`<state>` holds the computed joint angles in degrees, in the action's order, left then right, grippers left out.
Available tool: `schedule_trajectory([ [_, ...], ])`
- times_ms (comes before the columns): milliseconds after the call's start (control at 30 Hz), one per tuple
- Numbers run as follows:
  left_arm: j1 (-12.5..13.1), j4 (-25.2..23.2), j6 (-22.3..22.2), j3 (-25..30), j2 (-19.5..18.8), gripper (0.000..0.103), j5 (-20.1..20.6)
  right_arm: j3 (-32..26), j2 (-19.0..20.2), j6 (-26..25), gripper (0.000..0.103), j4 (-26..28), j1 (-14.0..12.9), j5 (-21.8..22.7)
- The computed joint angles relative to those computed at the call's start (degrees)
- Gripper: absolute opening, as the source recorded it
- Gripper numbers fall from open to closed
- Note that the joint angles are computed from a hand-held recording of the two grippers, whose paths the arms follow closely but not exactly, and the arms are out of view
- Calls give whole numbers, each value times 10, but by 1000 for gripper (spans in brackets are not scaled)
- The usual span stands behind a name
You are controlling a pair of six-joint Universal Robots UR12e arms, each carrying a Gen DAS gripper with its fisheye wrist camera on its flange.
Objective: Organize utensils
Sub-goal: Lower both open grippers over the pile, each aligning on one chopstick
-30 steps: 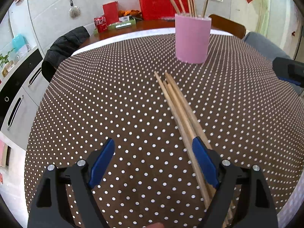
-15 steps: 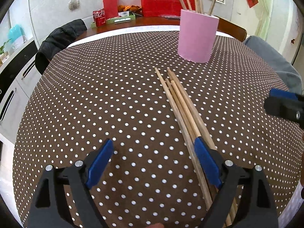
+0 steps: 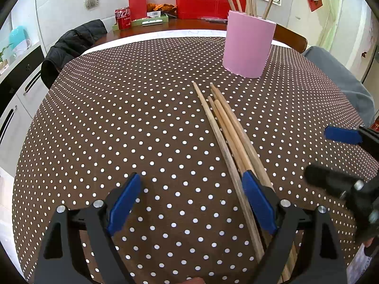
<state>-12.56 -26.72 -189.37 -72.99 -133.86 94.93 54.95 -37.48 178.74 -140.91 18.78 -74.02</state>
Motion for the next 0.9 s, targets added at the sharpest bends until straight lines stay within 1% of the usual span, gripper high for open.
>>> schedule_trajectory([
  [233,3,5,7,-3,1,87,-2,-19,13,-36,97,17,13,-37],
  [300,3,10,7,-7,3,87,1,-25,17,-45,97,22,17,-57],
  [400,6,13,8,-12,5,87,-4,-32,23,-39,97,28,18,-46],
  [567,8,18,6,-18,8,87,-5,-49,31,-44,97,37,20,-44],
  [633,10,20,1,-21,9,87,-7,-66,40,-48,97,45,25,-50],
  [667,11,21,1,-21,10,87,-8,-75,45,-59,97,52,29,-67],
  [700,10,20,2,-21,9,87,-6,-85,51,-60,97,53,33,-74],
  [800,9,16,0,-17,8,87,-2,-102,57,-61,97,75,32,-77],
  [900,8,1,5,-8,5,87,3,-124,68,-47,95,89,30,-81],
])
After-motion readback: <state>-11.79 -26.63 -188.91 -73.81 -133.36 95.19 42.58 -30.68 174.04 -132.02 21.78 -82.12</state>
